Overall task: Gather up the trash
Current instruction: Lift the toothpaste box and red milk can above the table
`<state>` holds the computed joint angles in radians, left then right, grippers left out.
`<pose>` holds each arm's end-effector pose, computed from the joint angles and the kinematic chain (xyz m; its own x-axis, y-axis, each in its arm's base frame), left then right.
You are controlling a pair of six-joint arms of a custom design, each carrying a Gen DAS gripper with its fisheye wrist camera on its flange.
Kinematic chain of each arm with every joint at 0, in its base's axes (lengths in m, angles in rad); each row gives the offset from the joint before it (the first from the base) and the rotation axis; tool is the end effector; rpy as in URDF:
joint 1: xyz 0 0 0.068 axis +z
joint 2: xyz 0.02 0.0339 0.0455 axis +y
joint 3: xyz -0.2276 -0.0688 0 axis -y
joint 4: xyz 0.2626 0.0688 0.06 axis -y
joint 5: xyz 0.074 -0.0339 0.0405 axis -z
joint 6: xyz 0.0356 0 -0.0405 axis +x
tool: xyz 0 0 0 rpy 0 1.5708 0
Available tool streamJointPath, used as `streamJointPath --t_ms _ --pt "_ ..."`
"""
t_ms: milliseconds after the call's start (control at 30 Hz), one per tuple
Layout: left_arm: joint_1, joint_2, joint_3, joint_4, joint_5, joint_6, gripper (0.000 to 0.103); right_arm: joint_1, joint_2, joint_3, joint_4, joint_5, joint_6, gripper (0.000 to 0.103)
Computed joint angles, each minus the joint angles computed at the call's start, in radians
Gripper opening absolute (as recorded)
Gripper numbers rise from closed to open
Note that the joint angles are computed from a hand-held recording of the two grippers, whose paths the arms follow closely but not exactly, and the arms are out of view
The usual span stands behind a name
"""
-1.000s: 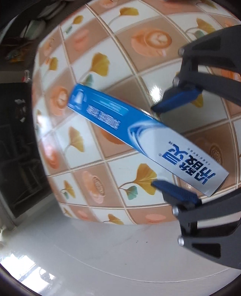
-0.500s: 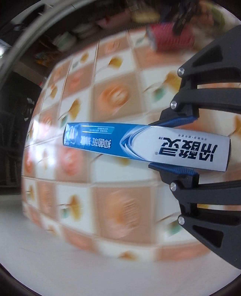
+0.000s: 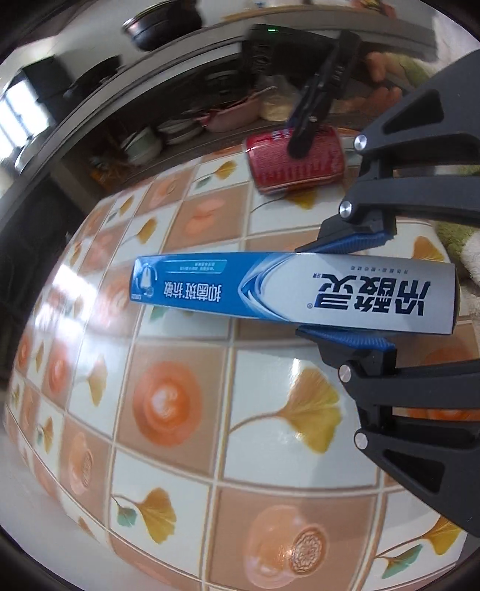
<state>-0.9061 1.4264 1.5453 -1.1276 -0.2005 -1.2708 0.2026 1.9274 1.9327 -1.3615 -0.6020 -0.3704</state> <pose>0.1900 -0.2309 0.3373 -0.8286 -0.4605 -0.3185 -0.2900 0.8396 -0.4594 0.3718 0.0970 0.2872 -0.7894 -0.4667 -0.3988 -0.6112 0.6588 0.4387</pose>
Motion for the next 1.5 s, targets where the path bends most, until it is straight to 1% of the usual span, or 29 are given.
streamJointPath --t_ms 33,100,200,300,367,467,800,933,1000,1233,1500 --pt "-0.008 0.011 0.011 -0.002 -0.005 0.014 0.039 0.003 -0.005 -0.003 0.001 0.005 0.009 0.065" --pt "-0.010 0.039 0.038 -0.010 -0.012 0.037 0.047 0.003 -0.011 -0.009 0.006 0.011 0.020 0.065" --pt "0.011 0.056 0.056 -0.017 -0.032 0.078 0.053 0.009 -0.014 -0.014 0.013 0.018 0.044 0.066" --pt "0.022 0.066 0.056 -0.002 -0.048 0.104 0.054 0.014 0.017 0.010 -0.019 0.008 0.066 0.066" --pt "0.030 0.085 0.059 0.016 -0.045 0.124 0.054 0.023 0.016 -0.004 -0.017 0.019 0.073 0.066" --pt "0.032 0.110 0.073 0.004 -0.059 0.144 0.054 0.033 -0.011 -0.040 0.016 0.042 0.081 0.065" --pt "0.021 0.150 0.101 -0.031 -0.120 0.171 0.054 0.020 -0.010 -0.046 0.035 0.029 0.098 0.063" --pt "0.023 0.149 0.093 -0.022 -0.109 0.174 0.050 0.014 -0.027 -0.073 0.063 0.022 0.108 0.062" --pt "0.023 0.149 0.092 -0.019 -0.113 0.173 0.044 0.011 -0.038 -0.089 0.078 0.019 0.111 0.062" --pt "0.013 0.121 0.051 0.011 -0.148 0.144 0.041 -0.004 -0.068 -0.128 0.102 0.006 0.112 0.062" --pt "-0.006 0.085 0.014 0.036 -0.197 0.117 0.036 -0.033 -0.066 -0.130 0.097 -0.044 0.116 0.062"
